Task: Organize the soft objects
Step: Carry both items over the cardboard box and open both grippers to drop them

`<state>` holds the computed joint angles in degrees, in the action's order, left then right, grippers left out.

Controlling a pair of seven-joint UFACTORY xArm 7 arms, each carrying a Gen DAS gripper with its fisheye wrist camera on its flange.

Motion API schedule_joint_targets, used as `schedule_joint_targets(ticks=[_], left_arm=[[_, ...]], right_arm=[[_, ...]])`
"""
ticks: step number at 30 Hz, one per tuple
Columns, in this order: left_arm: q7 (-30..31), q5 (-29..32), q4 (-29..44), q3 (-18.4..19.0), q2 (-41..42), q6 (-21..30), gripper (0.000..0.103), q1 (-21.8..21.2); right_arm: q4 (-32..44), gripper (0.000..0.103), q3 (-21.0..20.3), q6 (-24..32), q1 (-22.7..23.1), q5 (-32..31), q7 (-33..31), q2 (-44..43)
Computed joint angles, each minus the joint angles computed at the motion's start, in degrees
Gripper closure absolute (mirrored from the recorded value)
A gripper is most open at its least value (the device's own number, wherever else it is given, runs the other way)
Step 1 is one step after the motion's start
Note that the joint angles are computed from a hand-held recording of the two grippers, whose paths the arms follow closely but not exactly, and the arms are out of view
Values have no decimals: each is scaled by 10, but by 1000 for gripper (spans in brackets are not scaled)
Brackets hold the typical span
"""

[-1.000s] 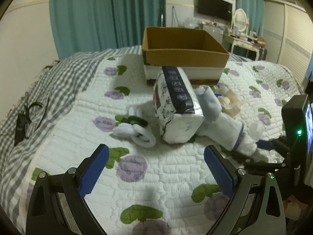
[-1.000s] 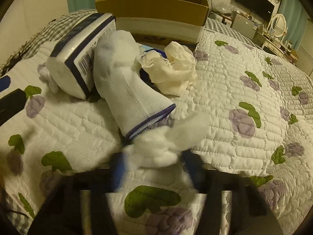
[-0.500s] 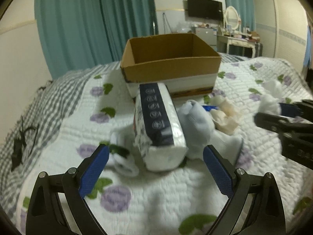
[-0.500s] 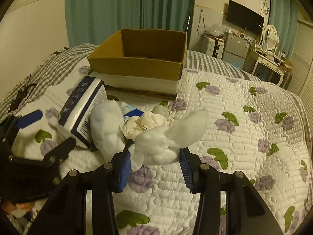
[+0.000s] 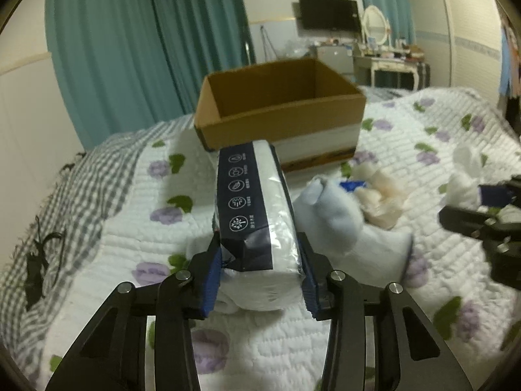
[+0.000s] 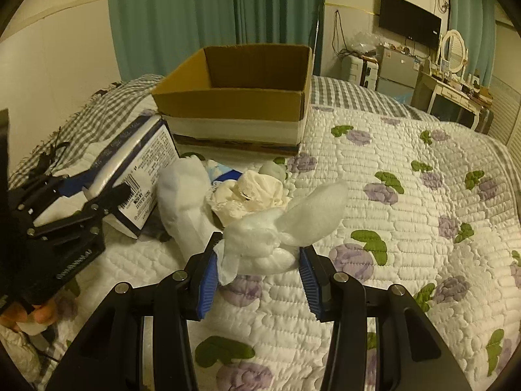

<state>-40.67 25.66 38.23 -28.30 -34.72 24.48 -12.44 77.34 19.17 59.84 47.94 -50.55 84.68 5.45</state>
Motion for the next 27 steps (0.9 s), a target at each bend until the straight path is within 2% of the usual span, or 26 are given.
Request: schedule_joint_targets(ticks=[6, 11, 14, 20, 24, 27], left_arm=[[25, -20, 24, 18, -39, 15, 62, -14], [46, -36, 63, 30, -40, 5, 62, -1], [57, -30, 102, 24, -20, -7, 62, 26], [63, 4, 204, 6, 72, -29, 62, 85], [28, 91, 291, -26, 174, -32, 62, 133], [6, 144, 334, -29, 242, -39, 62, 138]], right_arm=[[46, 58, 7, 37, 16, -35, -21, 1], [127, 58, -1, 76, 27, -65, -89, 23], [188, 58, -16, 86, 35, -90, -133, 45], [317, 58, -70, 59, 36, -99, -219, 114], [395, 58, -106, 27, 29, -74, -264, 171], [449, 58, -128, 6, 21, -46, -292, 217]])
